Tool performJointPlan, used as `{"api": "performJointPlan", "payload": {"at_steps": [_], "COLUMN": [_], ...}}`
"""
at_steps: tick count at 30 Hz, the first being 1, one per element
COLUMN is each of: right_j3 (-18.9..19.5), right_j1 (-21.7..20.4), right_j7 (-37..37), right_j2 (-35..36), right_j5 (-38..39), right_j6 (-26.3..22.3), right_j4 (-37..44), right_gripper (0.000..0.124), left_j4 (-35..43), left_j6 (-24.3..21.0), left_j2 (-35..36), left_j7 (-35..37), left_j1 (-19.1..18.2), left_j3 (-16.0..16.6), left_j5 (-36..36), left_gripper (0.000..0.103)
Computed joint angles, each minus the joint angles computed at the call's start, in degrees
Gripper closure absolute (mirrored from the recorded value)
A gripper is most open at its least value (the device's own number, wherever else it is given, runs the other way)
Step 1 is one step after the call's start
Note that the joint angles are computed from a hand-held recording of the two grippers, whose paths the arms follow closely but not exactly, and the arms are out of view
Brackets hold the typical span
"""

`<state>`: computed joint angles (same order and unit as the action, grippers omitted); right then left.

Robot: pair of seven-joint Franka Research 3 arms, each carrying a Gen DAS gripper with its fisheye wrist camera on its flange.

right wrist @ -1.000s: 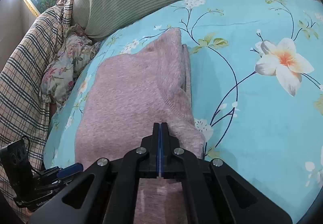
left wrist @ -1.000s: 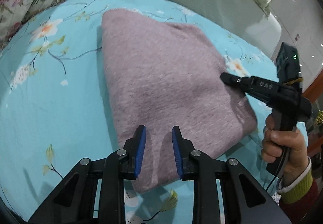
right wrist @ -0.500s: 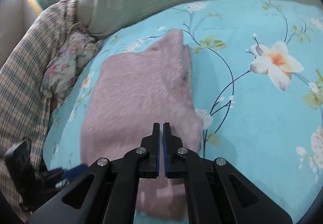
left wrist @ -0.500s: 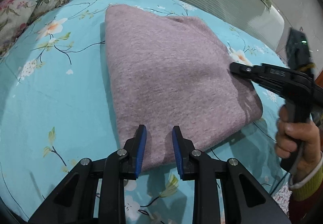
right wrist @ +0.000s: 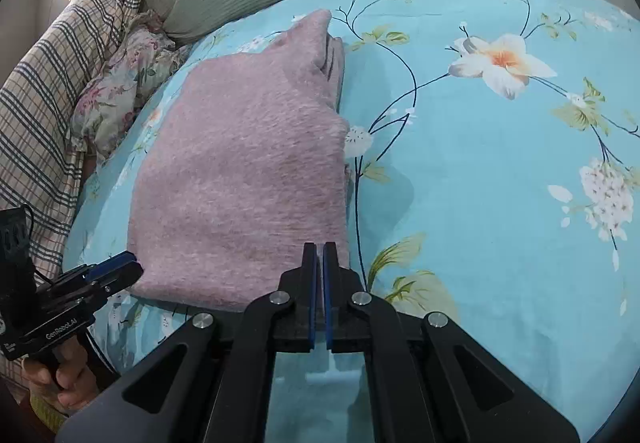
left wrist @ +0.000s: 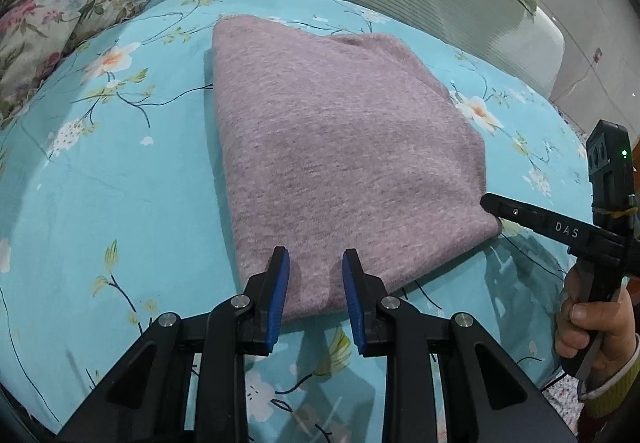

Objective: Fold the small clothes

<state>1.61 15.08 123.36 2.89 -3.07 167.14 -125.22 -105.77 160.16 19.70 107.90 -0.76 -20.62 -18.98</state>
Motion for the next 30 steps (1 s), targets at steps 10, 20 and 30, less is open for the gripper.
{"api": "performJointPlan", "payload": {"at_steps": [10, 20, 30], "right_j3": [2.24, 5.70, 9.95], "right_j1": [-0.72, -2.21, -5.21], "right_j7": [2.90, 5.71, 10.21], "right_j2": [-5.56, -10.29, -14.03], "right_j5": [-3.46, -5.87, -12.01], "right_j6": [-0.79, -0.21, -0.38], "right_j4": [-2.66, -7.71, -10.11], "right_gripper": [0.120, 0.116, 0.075], "left_j4": [-6.46, -12.90, -18.14], "left_j6": [3.10, 6.13, 9.46], "left_j2": [-5.91, -11.06, -15.42], "left_j7": [-5.42, -15.73, -21.31], "left_j1": [-2.29, -4.07, -5.10], "left_j3": [3.51, 7.61, 9.29], "left_j5": [3.38, 12.57, 19.62], "left_gripper": [0.042, 0.040, 0.032]}}
